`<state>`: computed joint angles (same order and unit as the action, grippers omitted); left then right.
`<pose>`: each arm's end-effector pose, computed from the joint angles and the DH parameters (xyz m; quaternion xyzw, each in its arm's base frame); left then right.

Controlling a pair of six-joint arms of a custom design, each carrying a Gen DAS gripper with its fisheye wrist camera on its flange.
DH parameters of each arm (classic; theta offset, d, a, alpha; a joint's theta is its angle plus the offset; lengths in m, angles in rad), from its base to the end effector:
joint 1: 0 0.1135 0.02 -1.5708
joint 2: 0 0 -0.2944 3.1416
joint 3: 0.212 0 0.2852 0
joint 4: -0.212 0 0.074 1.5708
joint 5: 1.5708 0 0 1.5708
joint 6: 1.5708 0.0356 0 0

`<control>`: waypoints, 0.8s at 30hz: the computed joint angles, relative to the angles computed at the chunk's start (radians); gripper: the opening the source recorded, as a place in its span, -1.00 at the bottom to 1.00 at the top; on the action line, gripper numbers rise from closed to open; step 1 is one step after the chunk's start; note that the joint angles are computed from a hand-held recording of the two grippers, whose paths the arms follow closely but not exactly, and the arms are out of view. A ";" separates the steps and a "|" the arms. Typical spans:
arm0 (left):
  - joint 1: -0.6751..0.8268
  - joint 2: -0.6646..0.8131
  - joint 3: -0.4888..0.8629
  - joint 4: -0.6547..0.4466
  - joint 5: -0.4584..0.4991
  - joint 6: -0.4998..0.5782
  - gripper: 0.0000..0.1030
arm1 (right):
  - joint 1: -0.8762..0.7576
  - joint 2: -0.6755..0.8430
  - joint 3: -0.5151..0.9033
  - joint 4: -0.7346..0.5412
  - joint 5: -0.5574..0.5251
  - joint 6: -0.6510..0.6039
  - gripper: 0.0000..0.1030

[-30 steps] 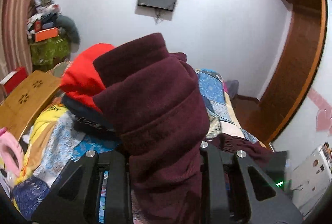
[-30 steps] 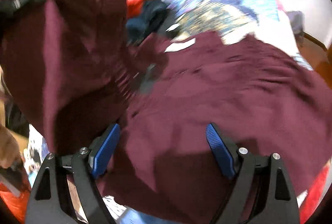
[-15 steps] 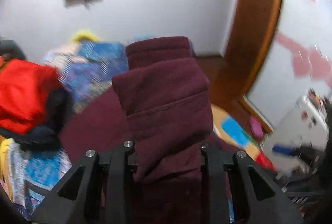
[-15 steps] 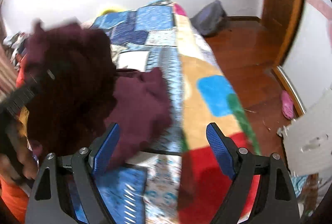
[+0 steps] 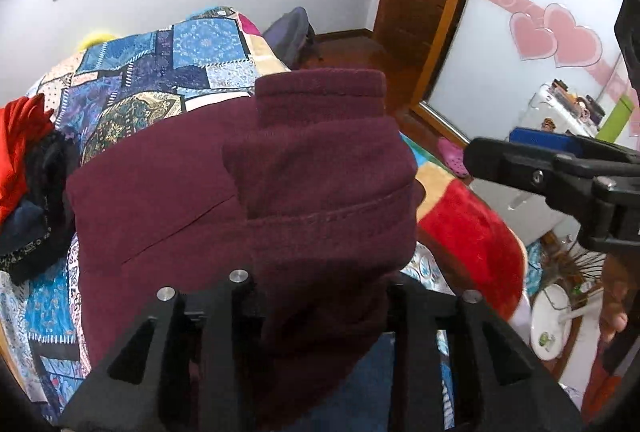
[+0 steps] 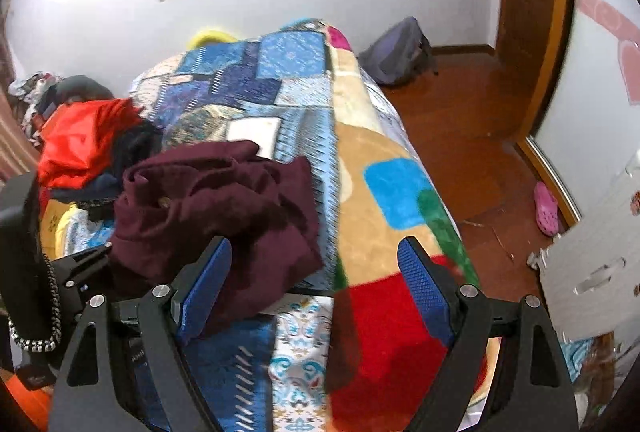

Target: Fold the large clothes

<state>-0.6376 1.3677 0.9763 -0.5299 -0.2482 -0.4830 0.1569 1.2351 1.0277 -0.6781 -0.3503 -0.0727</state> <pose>0.2518 -0.1756 0.2645 0.0333 0.9407 -0.0689 0.3305 0.2709 0.0552 0.3096 -0.1644 0.9146 0.1779 0.3236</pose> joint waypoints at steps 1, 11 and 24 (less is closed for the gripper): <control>0.012 -0.024 -0.006 -0.009 0.034 0.006 -0.21 | 0.003 -0.008 -0.002 0.001 -0.017 -0.001 0.60; 0.037 -0.306 -0.076 -0.086 -0.002 0.001 0.37 | 0.100 -0.050 0.004 0.005 -0.081 0.041 0.60; 0.371 -0.517 -0.317 -0.183 0.015 0.086 0.68 | 0.183 0.093 -0.012 0.062 -0.113 0.206 0.60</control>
